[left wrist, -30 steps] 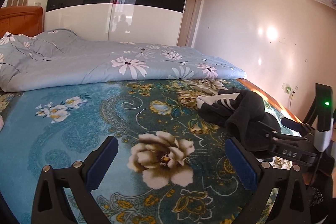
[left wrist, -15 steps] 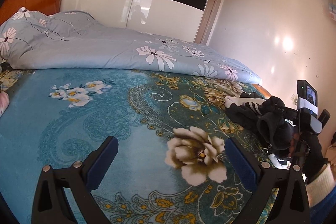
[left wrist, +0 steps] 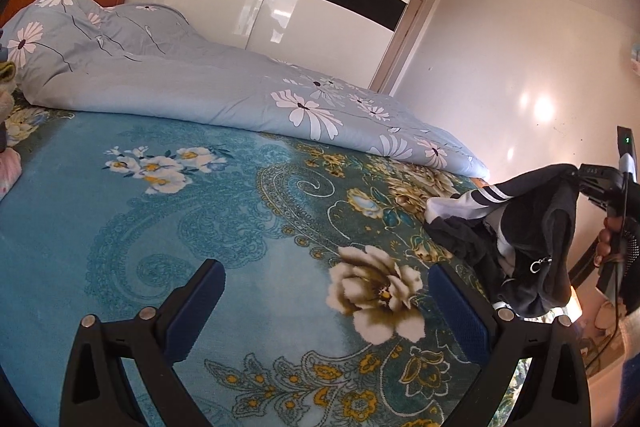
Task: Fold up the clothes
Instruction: 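Grasp the jacket with the right gripper and lift it off the bed, then carry the lifted jacket with the right gripper while the left gripper approaches it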
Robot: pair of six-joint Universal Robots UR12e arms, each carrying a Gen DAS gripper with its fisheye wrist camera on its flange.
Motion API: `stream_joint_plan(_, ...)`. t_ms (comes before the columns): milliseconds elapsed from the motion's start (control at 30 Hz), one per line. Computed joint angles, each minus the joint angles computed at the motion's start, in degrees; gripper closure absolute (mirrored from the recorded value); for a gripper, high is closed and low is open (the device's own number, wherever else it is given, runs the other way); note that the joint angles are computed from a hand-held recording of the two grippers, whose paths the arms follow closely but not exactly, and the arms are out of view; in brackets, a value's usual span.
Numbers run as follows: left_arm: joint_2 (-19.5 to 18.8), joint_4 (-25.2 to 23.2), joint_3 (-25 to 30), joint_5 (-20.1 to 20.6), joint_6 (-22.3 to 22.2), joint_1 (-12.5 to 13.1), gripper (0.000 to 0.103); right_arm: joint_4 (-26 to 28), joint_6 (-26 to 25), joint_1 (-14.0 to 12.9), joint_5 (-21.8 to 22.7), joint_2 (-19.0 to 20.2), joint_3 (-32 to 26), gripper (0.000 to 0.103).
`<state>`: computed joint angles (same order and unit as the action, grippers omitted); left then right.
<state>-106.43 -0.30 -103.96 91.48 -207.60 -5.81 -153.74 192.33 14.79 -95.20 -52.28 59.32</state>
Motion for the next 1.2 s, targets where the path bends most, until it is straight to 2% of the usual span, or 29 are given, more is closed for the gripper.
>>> stream_joint_plan(167,2.5,2.5,-2.4,-0.2,-0.3,0.8,0.0,-2.6,-5.3,2.1,3.3,-1.5,-1.2,0.095)
stream_joint_plan(433,8.0,6.0,-8.0,4.0,-0.7,3.0,0.0,-3.1,-10.5,6.3,16.3,-2.6,-1.5,0.095)
stream_joint_plan(600,11.2,7.3,-11.3,6.8,-1.4,4.5,0.0,-0.8,-15.9,9.1,25.4,-1.4,-4.3,0.095)
stream_joint_plan(733,13.2,7.2,-13.8,8.2,-1.8,5.9,0.0,5.6,-22.6,11.6,30.3,0.7,-8.0,0.095)
stream_joint_plan(833,14.0,5.2,-15.0,9.4,-1.8,6.7,0.0,13.3,-27.2,13.5,30.2,3.4,-11.4,0.095)
stream_joint_plan(967,14.9,2.4,-16.6,9.1,-2.7,8.2,0.0,23.6,-30.2,15.9,24.4,8.5,-17.1,0.095)
stream_joint_plan(1033,15.2,1.2,-17.1,9.5,-2.9,8.8,0.0,26.9,-28.2,16.1,23.0,11.5,-20.6,0.095)
stream_joint_plan(1100,15.4,0.0,-17.6,9.8,-3.1,9.4,0.0,27.4,-24.0,16.0,21.0,14.3,-24.1,0.095)
stream_joint_plan(1200,15.3,-1.3,-18.0,9.2,-3.8,10.2,0.0,28.3,-18.3,16.0,15.6,18.4,-30.3,0.094)
